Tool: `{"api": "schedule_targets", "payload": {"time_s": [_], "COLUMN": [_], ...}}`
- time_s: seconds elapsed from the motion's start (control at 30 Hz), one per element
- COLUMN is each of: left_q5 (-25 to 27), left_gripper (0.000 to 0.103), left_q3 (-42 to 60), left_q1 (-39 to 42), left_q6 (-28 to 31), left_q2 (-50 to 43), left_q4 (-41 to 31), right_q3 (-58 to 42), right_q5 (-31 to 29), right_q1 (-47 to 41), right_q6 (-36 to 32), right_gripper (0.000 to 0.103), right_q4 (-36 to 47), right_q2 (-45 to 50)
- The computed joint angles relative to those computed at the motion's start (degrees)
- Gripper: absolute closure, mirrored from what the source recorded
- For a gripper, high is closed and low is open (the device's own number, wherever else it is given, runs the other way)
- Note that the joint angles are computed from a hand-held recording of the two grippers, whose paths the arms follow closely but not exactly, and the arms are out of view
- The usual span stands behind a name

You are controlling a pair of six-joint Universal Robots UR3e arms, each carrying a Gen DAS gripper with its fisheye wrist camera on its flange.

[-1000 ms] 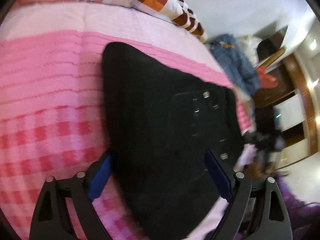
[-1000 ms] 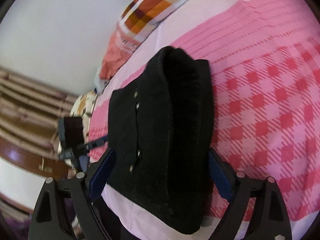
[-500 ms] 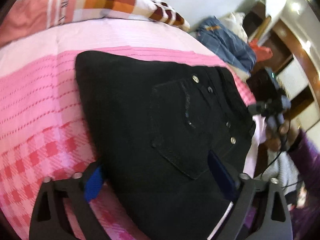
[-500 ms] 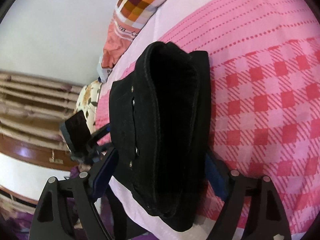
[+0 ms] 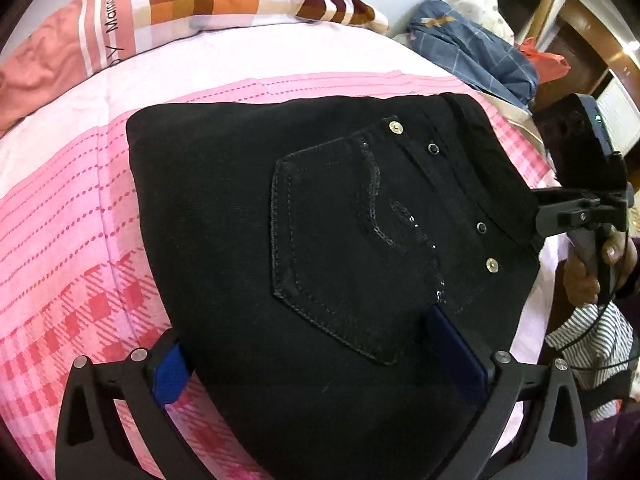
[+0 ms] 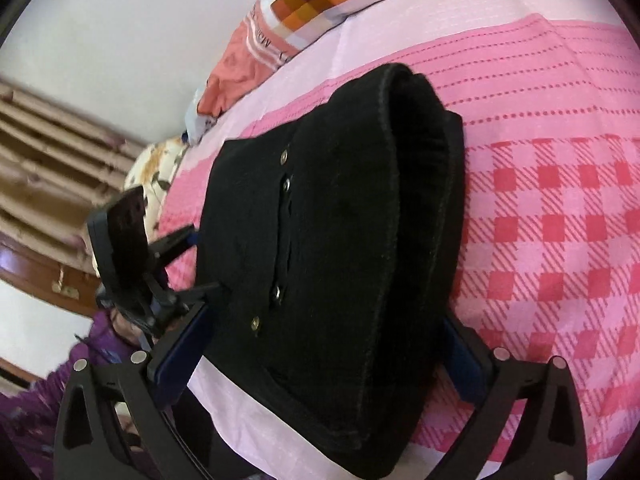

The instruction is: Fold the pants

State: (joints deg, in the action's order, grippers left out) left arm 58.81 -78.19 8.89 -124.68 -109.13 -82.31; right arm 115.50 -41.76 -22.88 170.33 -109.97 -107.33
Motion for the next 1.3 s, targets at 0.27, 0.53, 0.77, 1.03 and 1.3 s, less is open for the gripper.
{"api": "schedule_targets", "payload": {"time_s": [0.27,0.53,0.77,1.03,1.3], "left_q5": [-1.3,-2.3,-2.4,-5.1,-6.8], "left_gripper": [0.02,0.076,0.077,0.081,0.081], "left_q3": [-8.2,-15.8,-19.8,-19.2,-16.2], "left_q1": [1.0,2.8,5.2,11.4,18.1], "left_q6": [-4.0,-8.0,-10.0,-9.0,-5.5], "left_q2": [4.2,10.8,16.3,20.7,21.8], "left_q4": [9.1,18.1,20.0,18.3,14.6], "right_q3": [2.2,4.2,8.7,5.4,-5.6], "right_q5": [-4.4,1.4,5.7,4.5,1.7], "right_q1": [3.4,2.5,3.2,13.0,21.5], "right_q6": [2.8,8.7,16.9,32.8,41.0], "right_gripper": [0.06,0.07,0.071,0.071,0.071], "right_q4": [-8.4,-13.2,-22.0,-42.8,-50.9], "right_q2": [0.1,-1.4,-2.3,8.9,20.9]}}
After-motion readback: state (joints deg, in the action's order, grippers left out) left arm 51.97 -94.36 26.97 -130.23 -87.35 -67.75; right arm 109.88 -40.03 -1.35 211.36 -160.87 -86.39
